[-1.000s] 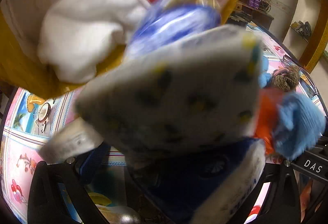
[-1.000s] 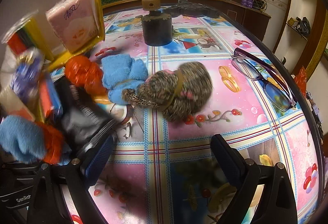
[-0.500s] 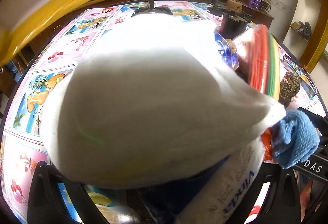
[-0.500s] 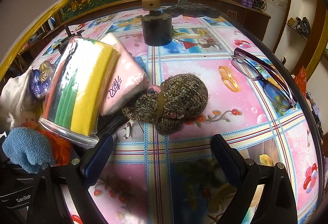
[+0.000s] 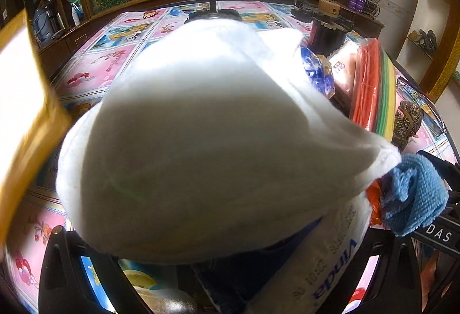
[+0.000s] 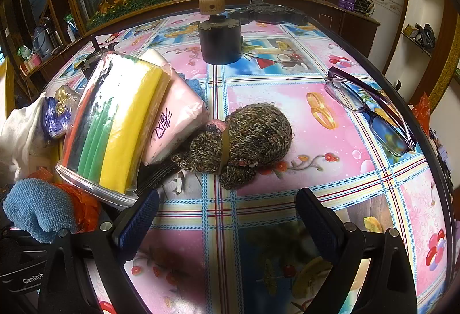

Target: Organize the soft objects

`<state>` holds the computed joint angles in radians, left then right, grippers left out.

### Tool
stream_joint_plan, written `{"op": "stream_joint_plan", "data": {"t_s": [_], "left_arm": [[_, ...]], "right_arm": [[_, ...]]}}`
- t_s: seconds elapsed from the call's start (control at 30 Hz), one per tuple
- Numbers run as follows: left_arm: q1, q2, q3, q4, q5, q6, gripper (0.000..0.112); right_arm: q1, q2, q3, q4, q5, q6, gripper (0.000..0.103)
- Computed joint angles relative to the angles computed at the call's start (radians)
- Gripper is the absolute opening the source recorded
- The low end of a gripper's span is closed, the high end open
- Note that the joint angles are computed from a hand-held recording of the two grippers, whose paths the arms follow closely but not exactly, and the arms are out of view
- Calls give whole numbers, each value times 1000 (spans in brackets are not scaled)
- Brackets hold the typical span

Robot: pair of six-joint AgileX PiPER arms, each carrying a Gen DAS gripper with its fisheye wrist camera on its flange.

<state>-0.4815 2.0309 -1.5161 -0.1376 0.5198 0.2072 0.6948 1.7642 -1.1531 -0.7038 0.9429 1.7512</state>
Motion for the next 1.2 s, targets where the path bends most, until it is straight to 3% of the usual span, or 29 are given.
{"op": "stream_joint_plan", "data": {"t_s": [0.5, 0.63, 0.73, 0.93, 1.07, 1.2], "left_arm": [[0, 0, 1, 0, -1, -1, 103], [-1, 0, 2, 1, -2, -2, 103], [-1, 1, -1, 1, 0, -2, 103], [-2, 1, -1, 3, 0, -4, 103], [-1, 2, -1, 2, 0, -3, 103], [9, 5, -21, -31, 44, 55, 103]], "right_arm": [[-2, -2, 0, 7, -2, -11, 98], [-7, -6, -10, 68, -9, -163, 98], [15, -88, 64, 103, -87, -230, 98], [164, -220, 174, -21, -33, -124, 98], [151, -271, 212, -77, -33, -93, 98], [-21, -332, 260, -32, -200, -99, 98]]}}
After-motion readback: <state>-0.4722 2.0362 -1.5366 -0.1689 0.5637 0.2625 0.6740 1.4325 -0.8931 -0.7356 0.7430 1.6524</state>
